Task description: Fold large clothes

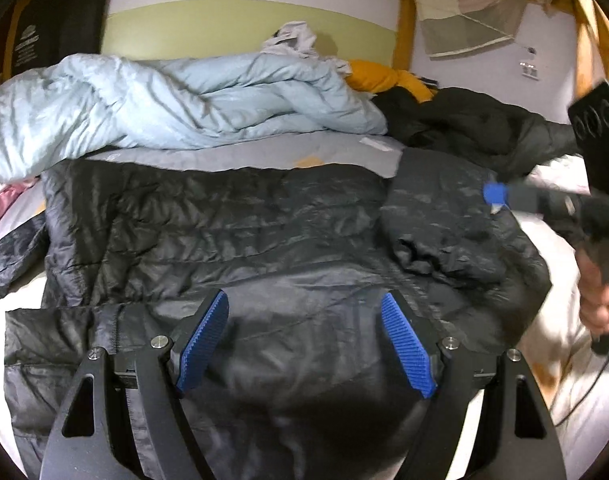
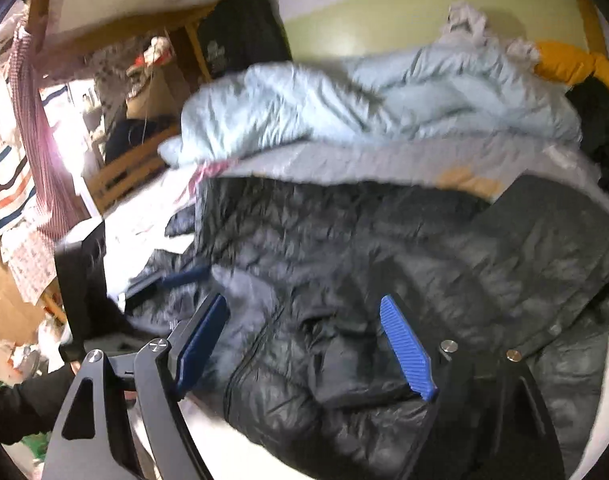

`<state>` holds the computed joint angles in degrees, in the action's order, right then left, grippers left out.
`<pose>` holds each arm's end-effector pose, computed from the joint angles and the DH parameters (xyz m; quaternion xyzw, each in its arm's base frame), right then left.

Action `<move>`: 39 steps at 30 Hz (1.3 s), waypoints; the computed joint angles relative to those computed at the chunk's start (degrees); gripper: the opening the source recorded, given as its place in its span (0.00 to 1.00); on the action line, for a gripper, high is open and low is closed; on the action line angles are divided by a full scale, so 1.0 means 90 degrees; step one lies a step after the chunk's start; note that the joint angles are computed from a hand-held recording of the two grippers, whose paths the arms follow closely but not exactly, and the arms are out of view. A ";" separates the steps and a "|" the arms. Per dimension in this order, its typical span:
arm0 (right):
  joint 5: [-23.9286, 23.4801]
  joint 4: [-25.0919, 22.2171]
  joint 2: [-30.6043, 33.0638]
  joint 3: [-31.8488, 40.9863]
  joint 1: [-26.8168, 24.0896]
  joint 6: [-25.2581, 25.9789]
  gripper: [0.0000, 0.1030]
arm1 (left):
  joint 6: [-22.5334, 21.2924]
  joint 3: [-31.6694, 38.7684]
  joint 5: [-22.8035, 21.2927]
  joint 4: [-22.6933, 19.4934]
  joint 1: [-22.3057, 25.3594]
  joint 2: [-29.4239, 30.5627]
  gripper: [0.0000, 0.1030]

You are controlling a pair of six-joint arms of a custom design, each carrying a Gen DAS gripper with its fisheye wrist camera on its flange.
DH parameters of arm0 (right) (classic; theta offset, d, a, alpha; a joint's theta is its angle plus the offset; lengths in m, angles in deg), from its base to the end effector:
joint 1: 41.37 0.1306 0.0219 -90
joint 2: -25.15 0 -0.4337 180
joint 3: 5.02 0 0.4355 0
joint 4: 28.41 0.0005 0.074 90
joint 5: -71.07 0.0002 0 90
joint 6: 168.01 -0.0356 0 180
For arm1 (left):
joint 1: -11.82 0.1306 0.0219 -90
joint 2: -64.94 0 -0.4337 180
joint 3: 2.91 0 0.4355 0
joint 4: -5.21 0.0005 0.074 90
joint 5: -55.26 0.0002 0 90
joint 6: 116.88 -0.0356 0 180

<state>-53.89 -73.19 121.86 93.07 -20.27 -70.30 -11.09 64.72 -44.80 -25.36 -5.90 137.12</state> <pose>0.5365 0.2284 0.5008 -0.3330 0.8189 0.3180 0.3425 0.3946 -0.1201 0.4460 -0.0255 0.8846 -0.0578 0.4620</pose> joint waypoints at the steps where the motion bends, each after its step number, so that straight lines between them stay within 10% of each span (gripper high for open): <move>1: 0.0069 0.0120 -0.0051 -0.0016 -0.0041 -0.0099 0.79 | 0.0032 0.0014 0.0150 0.0010 -0.0019 0.0007 0.76; 9: 0.2083 0.1546 -0.0201 -0.0126 -0.0434 -0.1148 0.81 | 0.0710 0.0735 0.1937 -0.0055 -0.0006 0.0697 0.76; 15: 0.2049 0.1470 -0.0052 0.0117 -0.0779 -0.1536 0.82 | 0.0986 0.1731 0.1187 -0.1004 -0.0071 0.1818 0.76; 17: 0.1923 0.1283 0.0001 0.0227 -0.0842 -0.1477 0.82 | 0.1113 0.1799 0.1182 -0.0966 -0.0003 0.1878 0.54; 18: 0.1976 0.1280 -0.0002 0.0230 -0.0840 -0.1445 0.82 | 0.1019 0.1864 0.1061 -0.1057 0.0013 0.1891 0.18; 19: 0.2075 0.1280 -0.0012 0.0226 -0.0842 -0.1340 0.82 | 0.0855 0.1896 0.1033 -0.1164 0.0034 0.1859 0.02; 32: 0.2857 0.1201 -0.0022 0.0153 -0.0567 -0.0653 0.82 | 0.0232 0.2100 -0.1989 -0.2115 0.1376 0.1044 0.00; 37: 0.3065 0.1133 0.0045 0.0131 -0.0402 -0.0197 0.82 | -0.0014 0.2032 -0.1787 -0.2331 0.1825 0.1085 0.00; 39: 0.2380 0.0560 0.0248 0.0420 -0.0462 -0.0346 0.77 | -0.0006 0.1972 -0.1901 -0.2413 0.1821 0.1132 0.01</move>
